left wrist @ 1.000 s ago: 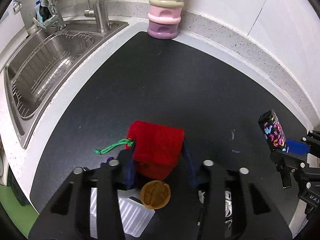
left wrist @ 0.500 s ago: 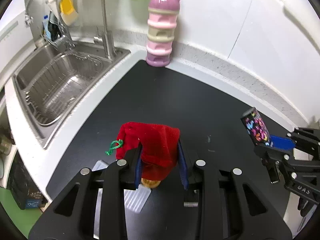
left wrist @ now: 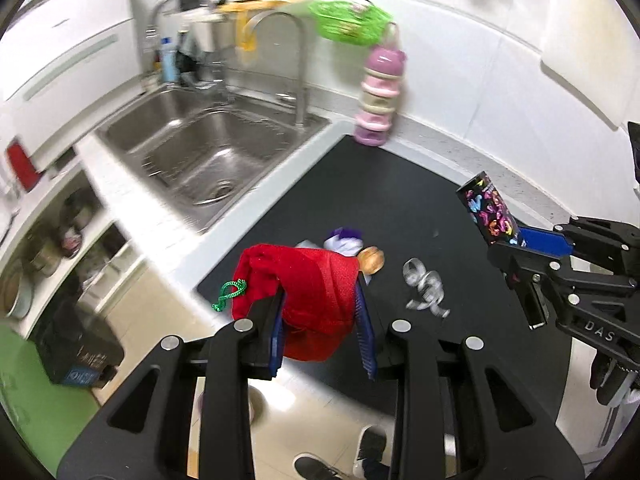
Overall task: Collect trash
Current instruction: 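Carry the red bag and umbrella down toward the pink wastebasket with both tools, then open the left tool over the wastebasket while the right tool releases the umbrella into it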
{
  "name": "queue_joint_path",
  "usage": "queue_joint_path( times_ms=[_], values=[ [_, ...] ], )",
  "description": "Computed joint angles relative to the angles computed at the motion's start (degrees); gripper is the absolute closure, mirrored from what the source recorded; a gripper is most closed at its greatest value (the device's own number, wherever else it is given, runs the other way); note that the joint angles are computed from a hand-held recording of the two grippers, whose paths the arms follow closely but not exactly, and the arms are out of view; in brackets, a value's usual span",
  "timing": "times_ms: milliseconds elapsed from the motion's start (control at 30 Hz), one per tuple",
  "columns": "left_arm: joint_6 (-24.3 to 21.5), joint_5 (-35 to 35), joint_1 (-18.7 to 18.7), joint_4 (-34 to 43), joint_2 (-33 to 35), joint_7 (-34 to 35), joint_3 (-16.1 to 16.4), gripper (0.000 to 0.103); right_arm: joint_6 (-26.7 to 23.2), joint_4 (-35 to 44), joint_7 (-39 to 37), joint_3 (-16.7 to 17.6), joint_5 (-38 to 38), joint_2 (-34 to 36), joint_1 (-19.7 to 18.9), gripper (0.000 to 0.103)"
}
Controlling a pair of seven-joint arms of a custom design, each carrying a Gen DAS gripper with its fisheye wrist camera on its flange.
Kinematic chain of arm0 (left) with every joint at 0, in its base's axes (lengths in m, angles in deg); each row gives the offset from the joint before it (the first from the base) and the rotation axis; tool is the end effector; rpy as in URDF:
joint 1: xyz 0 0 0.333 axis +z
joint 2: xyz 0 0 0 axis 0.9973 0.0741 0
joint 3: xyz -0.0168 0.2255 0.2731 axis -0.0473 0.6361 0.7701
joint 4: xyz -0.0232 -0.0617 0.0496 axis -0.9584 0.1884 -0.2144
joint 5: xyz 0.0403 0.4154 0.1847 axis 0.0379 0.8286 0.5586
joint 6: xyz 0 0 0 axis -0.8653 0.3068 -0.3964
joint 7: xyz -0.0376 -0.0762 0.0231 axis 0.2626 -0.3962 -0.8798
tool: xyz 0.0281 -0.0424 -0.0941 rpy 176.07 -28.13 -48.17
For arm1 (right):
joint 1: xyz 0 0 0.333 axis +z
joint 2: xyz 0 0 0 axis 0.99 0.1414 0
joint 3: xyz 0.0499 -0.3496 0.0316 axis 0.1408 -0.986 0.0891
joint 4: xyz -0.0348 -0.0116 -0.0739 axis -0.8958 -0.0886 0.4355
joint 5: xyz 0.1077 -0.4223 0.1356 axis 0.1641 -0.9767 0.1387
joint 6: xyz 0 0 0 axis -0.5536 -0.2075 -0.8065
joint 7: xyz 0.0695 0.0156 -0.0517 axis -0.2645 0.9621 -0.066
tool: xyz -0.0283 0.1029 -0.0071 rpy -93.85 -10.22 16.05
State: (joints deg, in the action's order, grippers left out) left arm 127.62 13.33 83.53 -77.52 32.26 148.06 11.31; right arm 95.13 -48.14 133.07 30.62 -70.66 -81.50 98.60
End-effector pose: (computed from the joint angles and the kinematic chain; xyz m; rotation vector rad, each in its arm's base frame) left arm 0.4713 -0.1004 1.0022 -1.7754 1.9435 -0.7267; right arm 0.4771 0.2040 1.0171 -2.1156 1.2586 -0.3444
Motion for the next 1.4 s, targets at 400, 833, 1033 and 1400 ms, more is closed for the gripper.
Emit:
queue_joint_path(
  times_ms=[400, 833, 1033, 1400],
  values=[
    [1.10, -0.37, 8.81, -24.15, -21.69, 0.41, 6.98, 0.073, -0.13, 4.79, 1.86, 6.38, -2.47, 6.58, 12.82, 0.081],
    [10.04, -3.79, 18.19, -58.02, -34.64, 2.49, 13.39, 0.073, 8.98, -17.89, 0.52, 8.51, -5.11, 6.64, 20.38, 0.081],
    [19.92, -6.10, 21.47, -72.79, -34.59, 5.73, 14.33, 0.073, 17.05, -31.47, -0.70, 9.03, -4.76, 5.64, 20.26, 0.081],
    [33.33, -8.83, 25.43, -85.22, -31.11, 9.80, 13.52, 0.003, 24.51, -41.18, -1.51, 9.78, -5.01, 8.10, 20.17, 0.081]
  ],
)
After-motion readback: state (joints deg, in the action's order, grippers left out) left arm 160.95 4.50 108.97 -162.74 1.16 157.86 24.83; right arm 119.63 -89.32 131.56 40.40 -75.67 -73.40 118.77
